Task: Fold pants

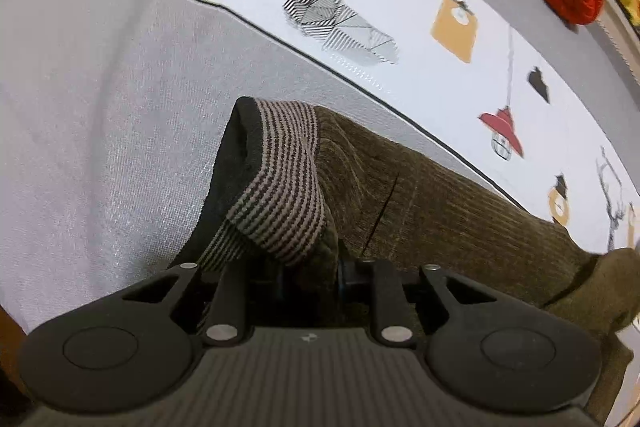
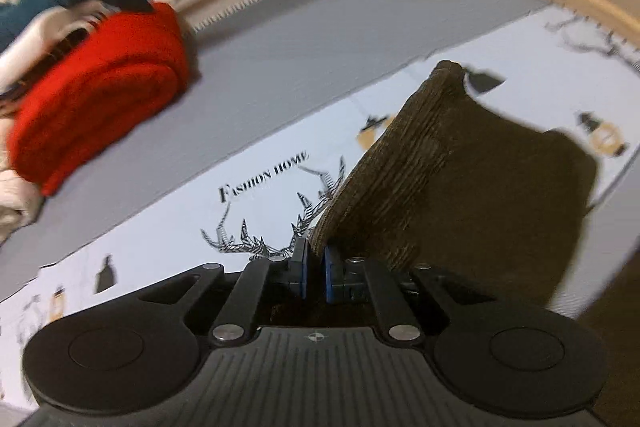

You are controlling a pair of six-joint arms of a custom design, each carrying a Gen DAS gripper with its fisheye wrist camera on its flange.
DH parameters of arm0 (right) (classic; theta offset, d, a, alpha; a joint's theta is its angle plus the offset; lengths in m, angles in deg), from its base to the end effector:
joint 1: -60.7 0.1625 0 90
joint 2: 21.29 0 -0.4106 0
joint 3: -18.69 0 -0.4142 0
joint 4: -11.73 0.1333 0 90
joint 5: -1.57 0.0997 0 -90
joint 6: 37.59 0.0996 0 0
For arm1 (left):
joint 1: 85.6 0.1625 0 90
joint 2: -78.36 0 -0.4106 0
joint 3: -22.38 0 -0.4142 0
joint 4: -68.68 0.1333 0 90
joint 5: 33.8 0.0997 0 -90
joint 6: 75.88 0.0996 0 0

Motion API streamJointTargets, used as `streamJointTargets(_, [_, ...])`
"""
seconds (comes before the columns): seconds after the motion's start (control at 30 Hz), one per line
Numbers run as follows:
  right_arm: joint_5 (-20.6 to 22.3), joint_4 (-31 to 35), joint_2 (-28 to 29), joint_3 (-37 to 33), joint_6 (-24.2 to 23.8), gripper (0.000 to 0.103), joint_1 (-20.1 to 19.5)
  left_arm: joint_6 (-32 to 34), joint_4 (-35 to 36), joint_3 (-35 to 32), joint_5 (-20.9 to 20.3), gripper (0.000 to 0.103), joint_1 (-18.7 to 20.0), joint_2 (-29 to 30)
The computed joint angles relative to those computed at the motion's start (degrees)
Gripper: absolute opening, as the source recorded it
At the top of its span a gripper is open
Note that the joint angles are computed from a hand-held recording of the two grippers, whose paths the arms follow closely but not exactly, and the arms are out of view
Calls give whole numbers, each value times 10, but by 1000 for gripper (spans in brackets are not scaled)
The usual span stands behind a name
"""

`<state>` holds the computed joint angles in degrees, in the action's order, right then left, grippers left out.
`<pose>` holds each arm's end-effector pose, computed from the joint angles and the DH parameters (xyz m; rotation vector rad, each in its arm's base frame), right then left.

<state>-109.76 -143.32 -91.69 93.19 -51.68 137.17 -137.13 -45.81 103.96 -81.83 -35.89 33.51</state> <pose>-0.0648 -0.6842 0.5618 -0.2413 -2.2792 1.1994 -0.3033 -0.6669 0.1109 -0.3482 2.4388 -0.5644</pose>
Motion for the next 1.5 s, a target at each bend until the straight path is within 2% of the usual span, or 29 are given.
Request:
streamJointTargets(0.13, [42, -2, -120, 109, -6, 7, -20, 47, -59, 51, 4, 18, -16, -33])
streamJointTargets(0.23, [70, 45, -199, 168, -9, 7, -49, 61, -76, 86, 0, 18, -30, -60])
streamJointTargets(0.3, [62, 84, -240, 198, -41, 7, -61, 56, -66, 103, -6, 18, -35, -77])
streamJointTargets(0.37, [26, 169, -262, 210, -91, 7, -73, 44, -41, 104, -16, 20, -35, -86])
streamJointTargets(0.43, [-8, 281, -270, 203, -114, 8, -94, 18, -4, 95, -26, 33, -33, -89])
streamJointTargets(0.47, [-14, 310, -274, 202, -111, 9, -107, -5, 22, 87, -17, 34, -35, -88])
streamJointTargets(0.53, [14, 296, -288, 201, -136, 9, -126, -23, 52, 74, 17, 37, -44, -84])
streamJointTargets(0.57, [41, 253, -297, 208, -149, 9, -135, -29, 59, 69, 40, 39, -50, -81])
streamJointTargets(0.6, [71, 232, -302, 206, -143, 10, -145, -35, 68, 63, 61, 44, -57, -77])
streamJointTargets(0.63, [108, 213, -306, 203, -123, 10, -159, -38, 77, 55, 80, 54, -62, -70])
streamJointTargets(0.67, [142, 188, -307, 200, -98, 12, -172, -35, 83, 47, 94, 60, -66, -62])
streamJointTargets(0.73, [170, 136, -296, 194, -69, 18, -180, -10, 74, 37, 114, 64, -72, -47])
streamJointTargets(0.77, [166, 110, -288, 193, -69, 22, -176, 7, 65, 33, 119, 65, -75, -39])
streamJointTargets(0.8, [159, 84, -280, 195, -75, 26, -170, 22, 58, 28, 123, 72, -77, -32])
streamJointTargets(0.83, [152, 65, -266, 191, -85, 27, -162, 35, 46, 24, 122, 84, -77, -25])
streamJointTargets(0.87, [144, 62, -255, 186, -96, 29, -153, 52, 27, 22, 117, 88, -77, -21])
streamJointTargets(0.93, [115, 56, -229, 175, -126, 37, -135, 83, -3, 15, 96, 94, -75, -11])
streamJointTargets(1.0, [83, 37, -207, 176, -162, 50, -116, 108, -15, 2, 67, 103, -70, 0])
streamJointTargets(1.07, [50, 30, -183, 172, -192, 53, -99, 122, -10, -13, 41, 103, -65, 12])
streamJointTargets(1.13, [14, 23, -161, 165, -220, 53, -80, 134, -7, -22, 33, 103, -64, 22])
streamJointTargets(1.23, [-35, -9, -126, 159, -264, 59, -58, 159, -12, -35, 25, 103, -65, 35])
streamJointTargets(1.37, [-105, -59, -82, 150, -334, 56, -37, 209, -44, -42, 11, 103, -66, 52])
streamJointTargets(1.43, [-150, -113, -61, 147, -378, 44, -29, 248, -66, -37, -5, 102, -68, 57])
streamJointTargets(1.47, [-161, -124, -57, 144, -380, 32, -27, 273, -80, -32, -15, 101, -70, 60])
streamJointTargets(1.5, [-160, -117, -59, 139, -362, 21, -29, 300, -81, -35, -24, 87, -72, 66])
